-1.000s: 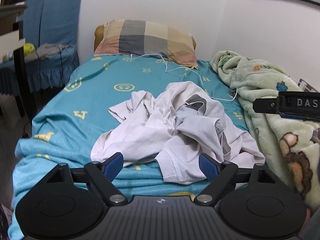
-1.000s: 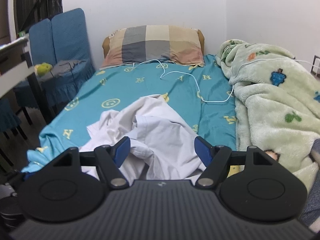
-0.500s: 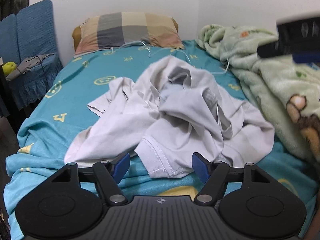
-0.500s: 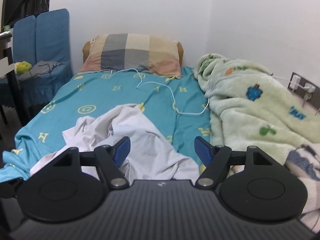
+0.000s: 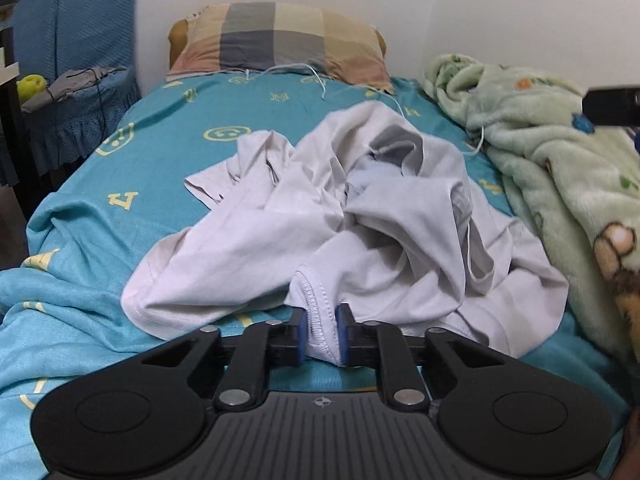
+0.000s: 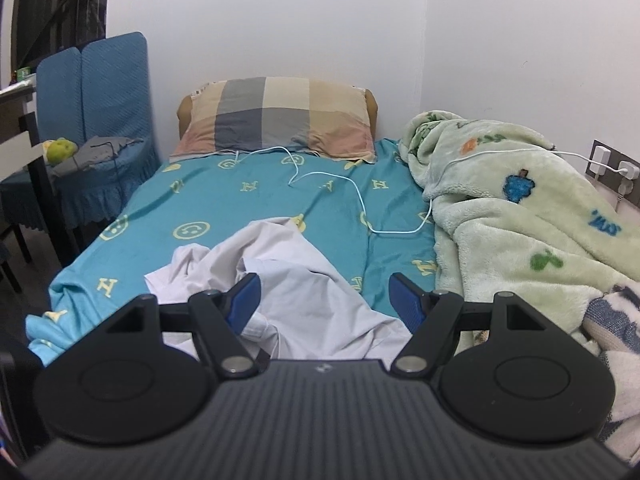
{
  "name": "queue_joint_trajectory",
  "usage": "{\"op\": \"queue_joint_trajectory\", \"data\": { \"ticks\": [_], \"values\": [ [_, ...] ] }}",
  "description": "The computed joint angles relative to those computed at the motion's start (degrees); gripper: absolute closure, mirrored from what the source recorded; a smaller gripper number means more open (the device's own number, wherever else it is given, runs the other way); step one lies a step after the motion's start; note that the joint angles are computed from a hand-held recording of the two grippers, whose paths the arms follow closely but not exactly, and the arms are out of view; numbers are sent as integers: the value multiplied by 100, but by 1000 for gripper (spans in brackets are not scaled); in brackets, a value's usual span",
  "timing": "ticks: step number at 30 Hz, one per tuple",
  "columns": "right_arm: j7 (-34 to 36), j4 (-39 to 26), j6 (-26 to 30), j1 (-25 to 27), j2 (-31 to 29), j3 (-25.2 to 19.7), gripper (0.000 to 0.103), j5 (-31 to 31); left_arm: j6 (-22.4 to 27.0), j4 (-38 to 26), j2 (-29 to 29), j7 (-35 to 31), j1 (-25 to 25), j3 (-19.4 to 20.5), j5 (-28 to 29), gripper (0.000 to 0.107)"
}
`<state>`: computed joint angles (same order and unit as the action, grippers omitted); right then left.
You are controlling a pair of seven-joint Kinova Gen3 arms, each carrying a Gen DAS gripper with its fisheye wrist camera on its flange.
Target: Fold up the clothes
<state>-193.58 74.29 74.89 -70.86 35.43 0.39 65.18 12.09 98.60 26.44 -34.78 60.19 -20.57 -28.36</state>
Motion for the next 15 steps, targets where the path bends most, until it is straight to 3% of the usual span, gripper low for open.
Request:
{"op": "queue_joint_trajectory", "data": {
  "ticks": [6,12,15],
  "values": [
    [52,-1,-39,-16,6,-11,30,27,-529,266,-183,231,574,-737,111,96],
    [75,43,-158,33,-23,-28,30,9,-375,241,-270,-81,589,-691,426,97],
    [255,104,-332,154,-43,-77,30,-75,-498,436,-459,2,845,-910,437,98]
  ]
}}
